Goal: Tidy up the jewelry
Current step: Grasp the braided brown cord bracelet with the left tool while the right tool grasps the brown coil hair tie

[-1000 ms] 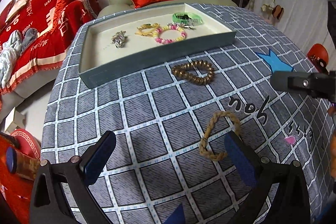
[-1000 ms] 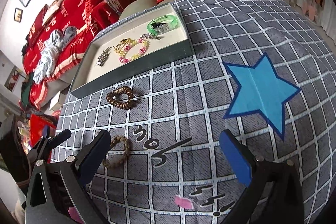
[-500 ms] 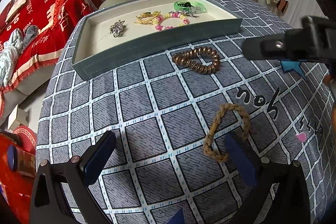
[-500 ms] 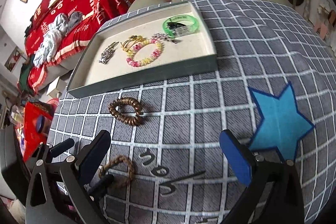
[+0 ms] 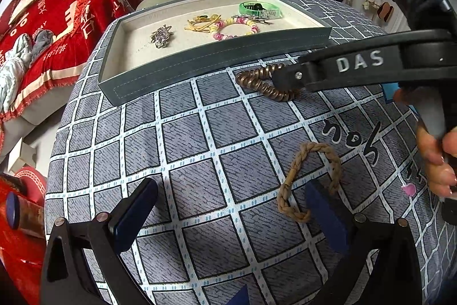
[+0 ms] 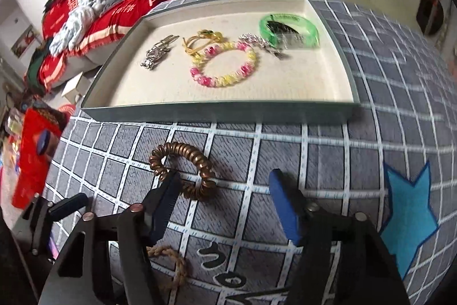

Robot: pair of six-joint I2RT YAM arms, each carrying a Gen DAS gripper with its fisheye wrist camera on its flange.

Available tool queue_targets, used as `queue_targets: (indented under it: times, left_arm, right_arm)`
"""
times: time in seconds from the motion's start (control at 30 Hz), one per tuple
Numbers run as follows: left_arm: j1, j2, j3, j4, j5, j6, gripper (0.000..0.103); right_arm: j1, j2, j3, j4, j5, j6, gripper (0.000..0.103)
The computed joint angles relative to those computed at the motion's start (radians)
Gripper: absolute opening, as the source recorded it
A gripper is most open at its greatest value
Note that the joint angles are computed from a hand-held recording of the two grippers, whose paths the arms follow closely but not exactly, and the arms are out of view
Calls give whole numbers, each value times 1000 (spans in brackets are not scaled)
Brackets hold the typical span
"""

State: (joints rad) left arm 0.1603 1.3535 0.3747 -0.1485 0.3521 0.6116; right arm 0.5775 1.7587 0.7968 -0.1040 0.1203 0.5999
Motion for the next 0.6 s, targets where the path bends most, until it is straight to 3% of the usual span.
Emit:
queue_targets:
  times: [0.23,0.27,0.37,0.6]
  left_arm:
    - [-13,-27,-8,-16,5,14,103]
    - [-18,-35,-13,-13,3,19,103]
    - [-13,-34,-4,-43,27,35,96]
    - [-36,-71,-11,-71,24,47,87]
  right_arm:
    - [28,26,36,-8,4,-50,51]
    - [31,26,39,-11,7,-53,45]
    - [36,32,50,-18,0,-52,13]
    - [36,-37,-31,25,10,4,12]
